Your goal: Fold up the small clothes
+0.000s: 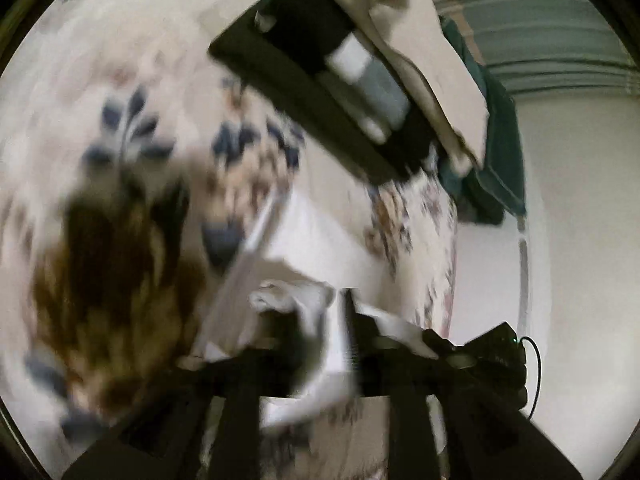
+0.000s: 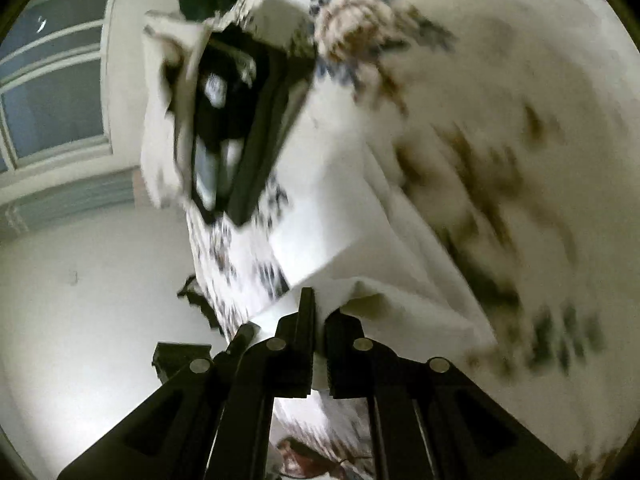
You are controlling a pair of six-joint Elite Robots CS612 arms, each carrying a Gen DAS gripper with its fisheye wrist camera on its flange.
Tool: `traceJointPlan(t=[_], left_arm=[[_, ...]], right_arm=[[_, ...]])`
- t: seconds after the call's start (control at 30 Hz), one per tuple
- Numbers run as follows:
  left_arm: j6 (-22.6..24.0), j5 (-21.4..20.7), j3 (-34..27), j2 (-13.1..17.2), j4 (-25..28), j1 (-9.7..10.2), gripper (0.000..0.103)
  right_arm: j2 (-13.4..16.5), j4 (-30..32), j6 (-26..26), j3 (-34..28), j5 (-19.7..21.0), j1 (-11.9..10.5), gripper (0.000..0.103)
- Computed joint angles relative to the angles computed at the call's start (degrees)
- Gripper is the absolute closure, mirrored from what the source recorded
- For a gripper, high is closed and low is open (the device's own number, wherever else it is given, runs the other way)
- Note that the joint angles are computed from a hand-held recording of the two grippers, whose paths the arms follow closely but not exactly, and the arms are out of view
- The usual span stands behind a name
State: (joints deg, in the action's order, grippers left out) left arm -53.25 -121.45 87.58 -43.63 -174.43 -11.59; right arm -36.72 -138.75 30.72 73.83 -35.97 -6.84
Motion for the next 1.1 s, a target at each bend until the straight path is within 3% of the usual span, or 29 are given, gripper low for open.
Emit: traceJointPlan(t=[0.03, 0.1, 0.13, 0.2, 0.27, 0.3, 0.37, 0.47, 0.53, 0.63, 0.73, 0.93, 1.03, 1.1], left_arm=[[-0.2, 1.0, -1.4, 0.8, -0.4, 0.38, 0.047], [-0.7, 2.6, -1.6, 1.0, -2.3, 1.03, 0.042], [-0.2, 3.5, -1.7, 1.0, -1.7, 1.15, 0.042], [1.3, 4.6, -1.7, 0.8, -0.2, 1.38, 0.042], [4.5, 6.0, -1.0, -0.1, 3.1, 1.23, 0.042], [7.5, 6.2, -0.7, -0.6, 6.2, 1.06, 0.042], [11.2, 6.4, -0.2, -1.5, 11.2, 0.73, 0.042], [13.2, 1.1, 0.3, -1.2, 16.5, 0.54, 0.042], [12.6, -1.6, -0.5, -0.2, 17.7, 0.56, 0.042], [10.6, -4.0, -4.2, 2.7, 17.5, 0.67, 0.042], [11.2, -2.4, -9.5, 5.0, 17.2, 0.90, 0.042], [11.8, 0.1, -17.0, 7.9, 17.4, 2.09, 0.042], [11.0, 0.8, -17.2, 7.8, 16.0, 2.69, 0.042], [9.7, 0.7, -16.4, 7.5, 14.8, 3.05, 0.042]], right_arm=[[0.9, -0.4, 1.0, -1.3, 0.8, 0.0, 0.087], [2.3, -3.1, 4.2, -3.1, 0.9, 0.0, 0.048], [2.3, -4.3, 4.8, -2.9, 1.0, 0.0, 0.042], [2.0, -5.8, 4.3, -2.0, 1.1, -0.6, 0.042], [0.7, -2.7, 0.4, -1.0, -2.2, -0.9, 0.042], [0.0, -0.1, -2.8, -0.5, -3.5, -1.1, 0.042], [-0.5, 10.9, -10.5, -2.0, -7.4, -0.4, 0.042], [-0.2, 20.7, -15.5, -3.2, -8.1, 0.1, 0.042], [1.0, 21.7, -14.3, -4.3, -6.5, 0.5, 0.042], [3.5, 17.7, -8.6, -7.3, -6.6, 1.4, 0.042], [6.2, 13.8, -3.2, -12.1, -6.0, 2.0, 0.041], [8.7, 15.3, -3.4, -19.1, -8.5, 2.7, 0.041], [8.8, 11.5, 0.0, -18.8, -6.6, 2.4, 0.041], [9.4, 2.0, 8.5, -17.2, -1.3, 1.6, 0.041]])
